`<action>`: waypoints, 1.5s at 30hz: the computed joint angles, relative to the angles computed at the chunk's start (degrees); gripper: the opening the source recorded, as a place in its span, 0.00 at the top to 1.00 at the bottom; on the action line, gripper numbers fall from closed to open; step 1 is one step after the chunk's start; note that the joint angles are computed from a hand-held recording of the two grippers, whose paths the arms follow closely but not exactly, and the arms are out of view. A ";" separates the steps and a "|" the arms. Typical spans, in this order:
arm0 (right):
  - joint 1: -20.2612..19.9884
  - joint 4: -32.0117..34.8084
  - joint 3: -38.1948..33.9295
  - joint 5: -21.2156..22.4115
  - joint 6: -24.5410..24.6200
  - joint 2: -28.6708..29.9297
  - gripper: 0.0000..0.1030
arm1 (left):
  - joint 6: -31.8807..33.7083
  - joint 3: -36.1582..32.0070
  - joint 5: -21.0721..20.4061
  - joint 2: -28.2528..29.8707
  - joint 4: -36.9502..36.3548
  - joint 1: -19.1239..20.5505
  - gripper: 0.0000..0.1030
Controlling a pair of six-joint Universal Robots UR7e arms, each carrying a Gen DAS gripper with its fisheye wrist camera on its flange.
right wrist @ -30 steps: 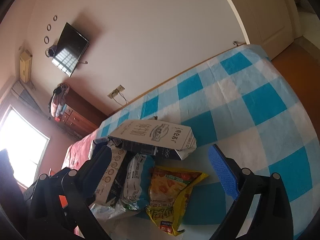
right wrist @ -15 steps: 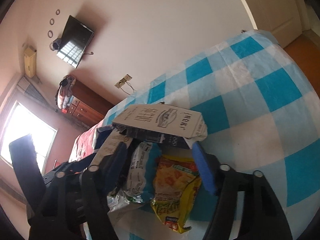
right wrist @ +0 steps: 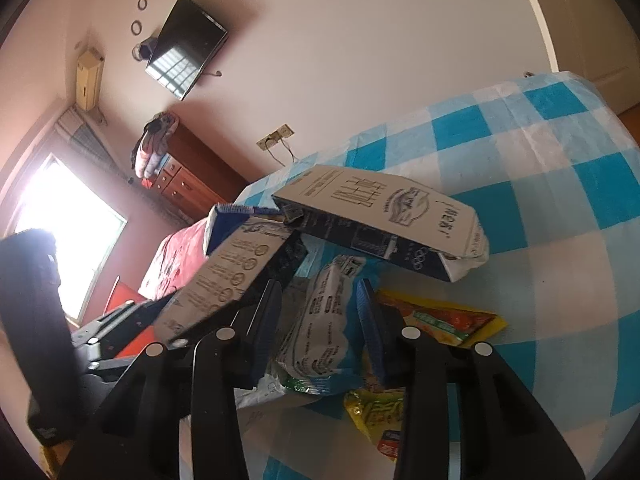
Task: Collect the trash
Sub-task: 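Grasp the white printed carton with left tool while right tool grasps blue-white milk bag, then lift the carton with left tool while right tool lifts the milk bag toward bucket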
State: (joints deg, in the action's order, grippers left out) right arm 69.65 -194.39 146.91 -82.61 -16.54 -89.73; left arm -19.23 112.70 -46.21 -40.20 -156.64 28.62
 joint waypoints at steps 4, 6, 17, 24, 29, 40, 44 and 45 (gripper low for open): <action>2.01 -1.41 -0.30 -3.20 -0.84 1.93 0.61 | -0.96 2.60 -0.12 -2.43 -2.02 -0.43 0.35; 3.49 -2.52 -0.50 -5.57 -1.58 3.27 0.61 | -1.57 4.00 -0.39 -3.84 -3.04 -0.65 0.35; 7.94 -10.22 -0.73 -14.78 -3.90 9.25 0.60 | -4.28 11.51 -1.75 -11.44 -6.02 -1.43 0.35; 11.19 -16.49 -1.48 -21.35 -6.65 14.50 0.60 | -6.24 16.37 -1.72 -16.68 -7.05 -1.58 0.35; 13.06 -19.35 -2.24 -25.06 -8.33 17.58 0.60 | -7.88 19.04 -1.41 -19.63 -7.01 -1.56 0.35; 15.62 -29.17 -2.19 -29.92 -11.62 23.39 0.66 | -8.29 23.75 -3.22 -24.19 -11.27 -0.79 0.35; 16.40 -32.28 -1.85 -30.89 -12.22 24.72 0.68 | -8.00 25.19 -3.90 -25.56 -13.10 -0.48 0.35; 16.48 -32.65 -1.76 -30.95 -12.17 24.75 0.68 | -8.01 25.50 -4.18 -25.88 -13.40 -0.31 0.35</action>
State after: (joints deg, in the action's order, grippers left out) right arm 86.12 -227.03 145.14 -113.56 -28.72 -64.98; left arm -27.24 138.20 -50.39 -66.08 -170.04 28.31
